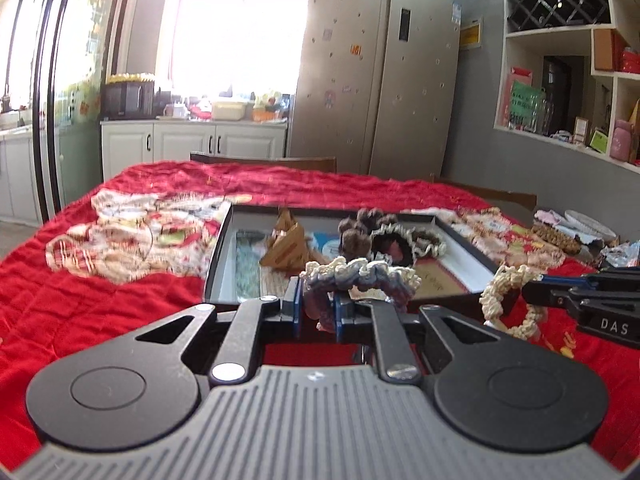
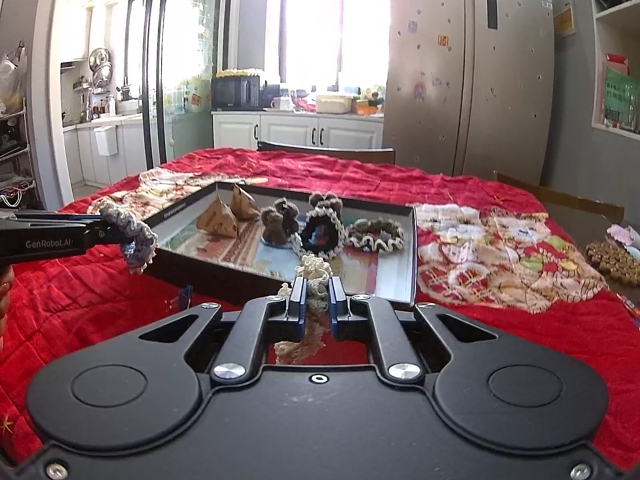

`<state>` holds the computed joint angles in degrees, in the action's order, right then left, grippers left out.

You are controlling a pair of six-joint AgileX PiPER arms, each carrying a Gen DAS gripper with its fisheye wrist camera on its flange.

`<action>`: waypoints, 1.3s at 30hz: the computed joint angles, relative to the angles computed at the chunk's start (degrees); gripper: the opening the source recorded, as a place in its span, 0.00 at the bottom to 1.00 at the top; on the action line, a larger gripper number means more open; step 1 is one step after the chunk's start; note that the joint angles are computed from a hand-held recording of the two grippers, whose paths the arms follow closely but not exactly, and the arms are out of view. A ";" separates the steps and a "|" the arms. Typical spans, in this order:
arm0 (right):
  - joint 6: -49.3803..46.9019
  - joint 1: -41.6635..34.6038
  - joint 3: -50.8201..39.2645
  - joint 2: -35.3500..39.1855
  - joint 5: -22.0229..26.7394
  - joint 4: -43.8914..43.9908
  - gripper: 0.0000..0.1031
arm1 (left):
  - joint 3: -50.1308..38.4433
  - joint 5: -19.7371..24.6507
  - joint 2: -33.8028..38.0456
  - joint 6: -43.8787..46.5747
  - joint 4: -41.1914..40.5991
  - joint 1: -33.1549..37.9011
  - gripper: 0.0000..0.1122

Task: Organize objects
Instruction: 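Grasp the blue crocheted ring with the left tool while the right tool grasps the cream lace ring, then carry the blue ring with the left tool while the right tool carries the lace ring into the box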

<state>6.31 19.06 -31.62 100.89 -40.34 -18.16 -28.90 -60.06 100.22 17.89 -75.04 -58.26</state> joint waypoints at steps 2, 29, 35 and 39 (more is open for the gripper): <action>-0.27 0.34 0.06 -0.59 -0.17 0.41 0.10 | -0.23 -0.39 -0.76 1.30 -0.11 0.02 0.16; 2.08 4.87 -23.87 11.94 9.98 6.75 0.10 | -13.69 18.03 2.90 14.90 9.39 19.18 0.16; 7.50 4.21 -29.94 16.73 12.41 3.89 0.10 | -18.60 21.75 6.13 21.11 7.54 21.54 0.16; 11.40 3.64 -32.54 18.97 13.17 1.30 0.10 | -21.19 24.15 7.84 24.14 6.11 22.77 0.16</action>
<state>17.70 22.69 -64.16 119.86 -27.17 -16.86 -50.09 -35.91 108.07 42.02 -68.93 -35.48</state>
